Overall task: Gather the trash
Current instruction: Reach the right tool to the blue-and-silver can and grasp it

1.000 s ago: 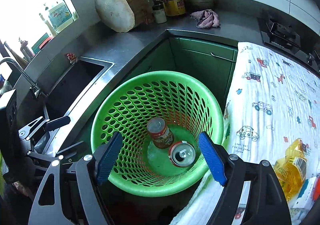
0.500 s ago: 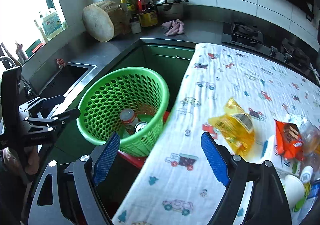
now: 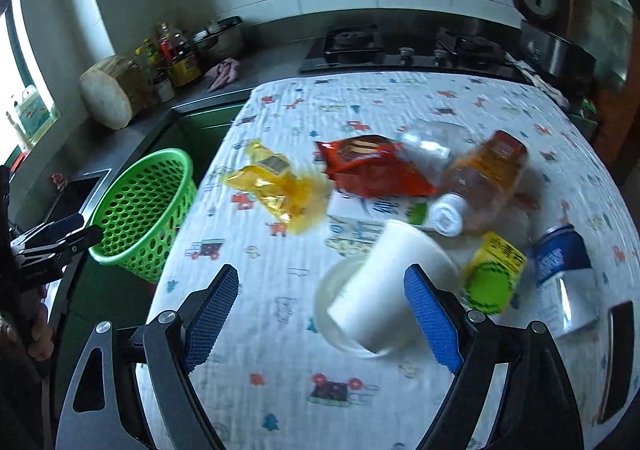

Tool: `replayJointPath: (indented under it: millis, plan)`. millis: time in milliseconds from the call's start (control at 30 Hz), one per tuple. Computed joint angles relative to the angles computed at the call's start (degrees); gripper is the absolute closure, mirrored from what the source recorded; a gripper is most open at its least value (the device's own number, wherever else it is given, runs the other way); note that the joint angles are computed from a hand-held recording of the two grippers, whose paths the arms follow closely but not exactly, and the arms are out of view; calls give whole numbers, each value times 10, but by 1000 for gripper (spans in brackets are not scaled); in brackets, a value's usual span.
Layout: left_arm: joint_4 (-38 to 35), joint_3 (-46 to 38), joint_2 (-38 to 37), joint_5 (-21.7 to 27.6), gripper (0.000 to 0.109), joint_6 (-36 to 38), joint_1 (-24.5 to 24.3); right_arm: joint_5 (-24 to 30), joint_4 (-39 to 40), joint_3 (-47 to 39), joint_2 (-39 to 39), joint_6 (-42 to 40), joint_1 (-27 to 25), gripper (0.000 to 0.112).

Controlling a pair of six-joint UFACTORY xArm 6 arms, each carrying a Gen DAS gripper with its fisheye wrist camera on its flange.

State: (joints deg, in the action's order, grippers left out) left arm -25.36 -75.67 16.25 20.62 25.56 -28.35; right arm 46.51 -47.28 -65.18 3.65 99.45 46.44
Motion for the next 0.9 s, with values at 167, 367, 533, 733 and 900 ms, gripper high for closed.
replayJointPath:
  millis: [167,367,533,733,900]
  plan:
    - [-15,-12,7,12,22,21,-40,32,-3,109,-97,80,9,30]
    - [-28,-47,28,40,22,39,-89,87,2,185,-176,138,29,30]
    - [-42,-80,48,63,22,63,-130,112,8,229,-223,165,39,30]
    - [-30,-160,106,102,22,55,-166,125,11,268,-263,192,45,30]
    - [2,-250,175,148,22,21,-184,129,17,291,-287,197,45,31]
